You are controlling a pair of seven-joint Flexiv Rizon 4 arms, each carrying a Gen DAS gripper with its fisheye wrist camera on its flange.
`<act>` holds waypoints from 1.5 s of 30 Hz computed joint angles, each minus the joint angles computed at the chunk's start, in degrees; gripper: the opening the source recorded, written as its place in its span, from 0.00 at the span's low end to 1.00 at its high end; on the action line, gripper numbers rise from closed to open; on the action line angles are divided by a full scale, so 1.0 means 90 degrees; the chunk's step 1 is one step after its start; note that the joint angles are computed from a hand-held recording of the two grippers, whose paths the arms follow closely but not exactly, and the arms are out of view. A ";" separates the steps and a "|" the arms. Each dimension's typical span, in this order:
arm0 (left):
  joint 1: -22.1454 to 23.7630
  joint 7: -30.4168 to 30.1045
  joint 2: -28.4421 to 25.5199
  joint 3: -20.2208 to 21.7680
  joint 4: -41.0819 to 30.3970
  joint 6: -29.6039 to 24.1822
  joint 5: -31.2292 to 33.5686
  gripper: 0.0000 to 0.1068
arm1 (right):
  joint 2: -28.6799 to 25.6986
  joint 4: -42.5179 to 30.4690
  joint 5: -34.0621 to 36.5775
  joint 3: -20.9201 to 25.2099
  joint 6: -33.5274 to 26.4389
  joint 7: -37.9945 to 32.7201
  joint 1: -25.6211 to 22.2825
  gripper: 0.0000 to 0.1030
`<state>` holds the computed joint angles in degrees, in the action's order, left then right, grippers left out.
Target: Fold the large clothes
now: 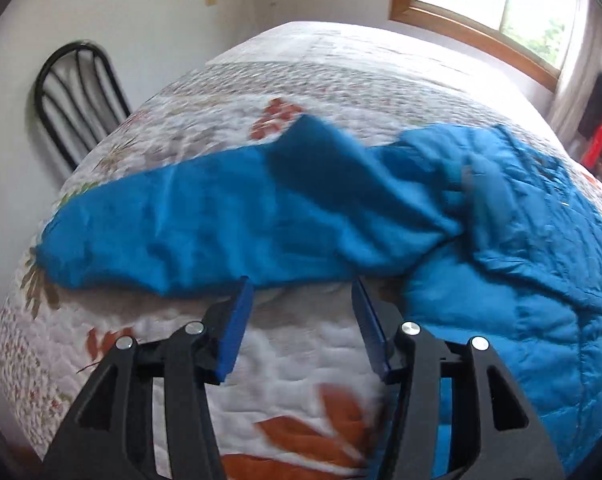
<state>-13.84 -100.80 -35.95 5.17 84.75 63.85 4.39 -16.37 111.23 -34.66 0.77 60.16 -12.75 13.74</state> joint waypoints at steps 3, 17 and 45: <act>0.0133 -0.0784 0.0076 0.0604 0.0188 -0.0246 0.0128 0.48 | 0.0245 0.0399 -0.0221 -0.0134 -0.0239 0.0603 -0.0028 0.62; 0.2108 -0.0584 -0.0258 -0.0660 0.0773 0.0919 -0.2128 0.50 | 0.0780 0.1619 -0.0830 0.0033 0.0065 0.1917 -0.0613 0.62; 0.0122 0.1797 0.0034 -0.1770 0.0386 0.2283 -0.1612 0.05 | -0.0233 0.0372 -0.0914 0.0243 0.0483 0.0362 0.0112 0.56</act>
<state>-12.75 -84.63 -35.65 -10.75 88.22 84.40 -10.11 -18.46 114.57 -42.89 2.96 64.51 -9.50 14.74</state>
